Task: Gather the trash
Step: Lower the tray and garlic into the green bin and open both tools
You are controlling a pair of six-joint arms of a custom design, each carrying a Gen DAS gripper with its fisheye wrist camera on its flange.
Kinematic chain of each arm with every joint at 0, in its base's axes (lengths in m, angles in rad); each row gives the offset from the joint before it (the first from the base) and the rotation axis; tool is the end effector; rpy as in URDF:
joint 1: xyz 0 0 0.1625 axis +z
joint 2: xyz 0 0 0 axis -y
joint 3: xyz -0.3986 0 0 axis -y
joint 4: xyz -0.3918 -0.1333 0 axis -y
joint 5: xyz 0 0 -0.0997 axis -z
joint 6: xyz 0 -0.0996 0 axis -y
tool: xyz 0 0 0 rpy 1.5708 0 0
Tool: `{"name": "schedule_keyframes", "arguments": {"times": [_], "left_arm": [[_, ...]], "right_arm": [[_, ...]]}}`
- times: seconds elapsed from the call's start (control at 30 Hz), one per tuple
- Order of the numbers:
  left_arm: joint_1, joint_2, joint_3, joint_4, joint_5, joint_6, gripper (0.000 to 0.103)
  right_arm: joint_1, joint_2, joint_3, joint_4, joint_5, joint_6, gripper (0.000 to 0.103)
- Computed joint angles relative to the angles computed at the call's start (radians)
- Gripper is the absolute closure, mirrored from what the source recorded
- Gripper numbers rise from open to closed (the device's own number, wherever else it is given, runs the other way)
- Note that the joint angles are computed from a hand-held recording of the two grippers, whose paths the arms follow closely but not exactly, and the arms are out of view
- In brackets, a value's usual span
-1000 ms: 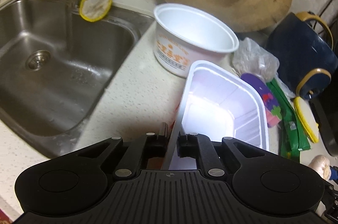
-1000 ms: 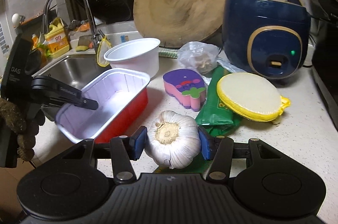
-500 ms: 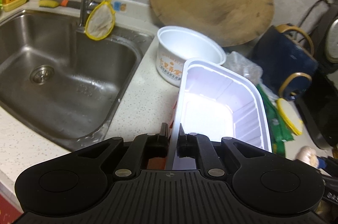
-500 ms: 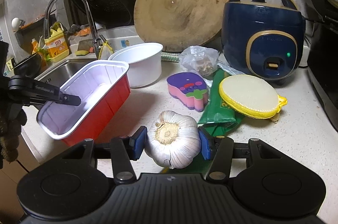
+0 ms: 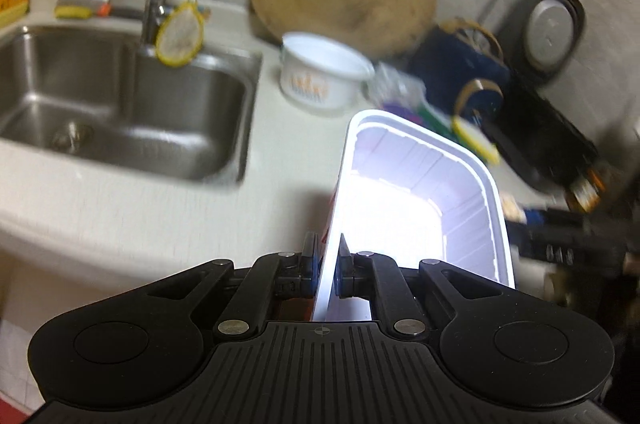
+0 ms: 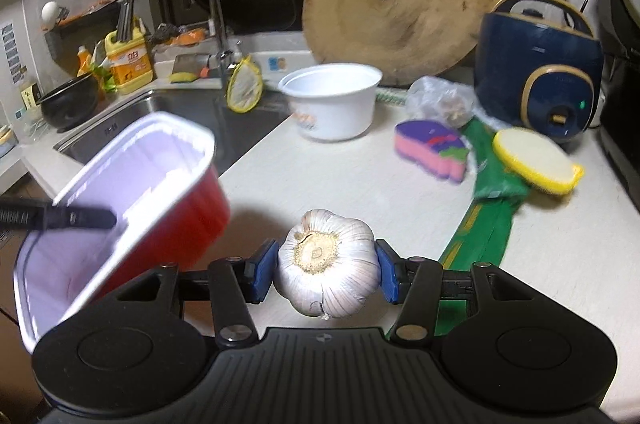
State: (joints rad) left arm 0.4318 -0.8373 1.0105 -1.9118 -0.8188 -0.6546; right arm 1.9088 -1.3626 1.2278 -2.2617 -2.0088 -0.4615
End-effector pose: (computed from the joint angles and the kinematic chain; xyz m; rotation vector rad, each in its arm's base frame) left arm -0.6089 -0.5023 0.3360 0.5475 2.5812 -0.9519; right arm 0.2864 -0.5401 0.6173 0.7392 -2.3682 1.0456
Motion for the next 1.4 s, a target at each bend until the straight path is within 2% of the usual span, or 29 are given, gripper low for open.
{"name": "schedule_keyframes", "arguments": {"times": [0.2,0.33,0.5,0.63,0.7,0.77,0.8,0.9,1.0,1.1,1.27,1.4], "left_arm": [[-0.008,-0.13,0.198,0.023,-0.128,-0.036,0.093],[-0.002,-0.192,0.302,0.069,-0.212,-0.073,0.093],[0.055,-0.212,0.42,0.141,-0.351,-0.166,0.093],[0.107,-0.177,0.523,0.118,-0.361,-0.231,0.092],[0.138,-0.148,0.578,0.04,-0.342,-0.236,0.091],[0.187,-0.113,0.63,-0.069,-0.351,-0.238,0.083],[0.201,-0.106,0.657,-0.111,-0.345,-0.246,0.08],[0.213,-0.089,0.695,-0.186,-0.259,-0.249,0.079],[0.218,-0.149,0.734,-0.271,-0.227,-0.272,0.079],[0.202,-0.225,0.754,-0.291,-0.198,-0.306,0.079],[0.146,-0.36,0.781,-0.206,-0.017,-0.436,0.079],[0.108,-0.444,0.762,0.002,0.163,-0.596,0.079]], "right_arm": [[0.053,-0.102,0.161,-0.032,-0.103,0.051,0.052],[0.079,-0.166,0.257,-0.041,-0.169,0.122,0.052],[0.063,-0.222,0.364,-0.009,-0.207,0.214,0.052],[0.02,-0.254,0.449,0.046,-0.21,0.256,0.052],[-0.008,-0.263,0.494,0.06,-0.209,0.266,0.052],[-0.038,-0.261,0.539,0.06,-0.223,0.262,0.052],[-0.05,-0.259,0.557,0.065,-0.231,0.264,0.052],[-0.085,-0.249,0.607,0.075,-0.247,0.248,0.052],[-0.105,-0.238,0.646,0.082,-0.253,0.22,0.052],[-0.122,-0.22,0.667,0.092,-0.226,0.204,0.052],[-0.139,-0.168,0.712,0.041,-0.187,0.136,0.052],[-0.14,-0.109,0.722,0.013,-0.144,0.097,0.052]]}}
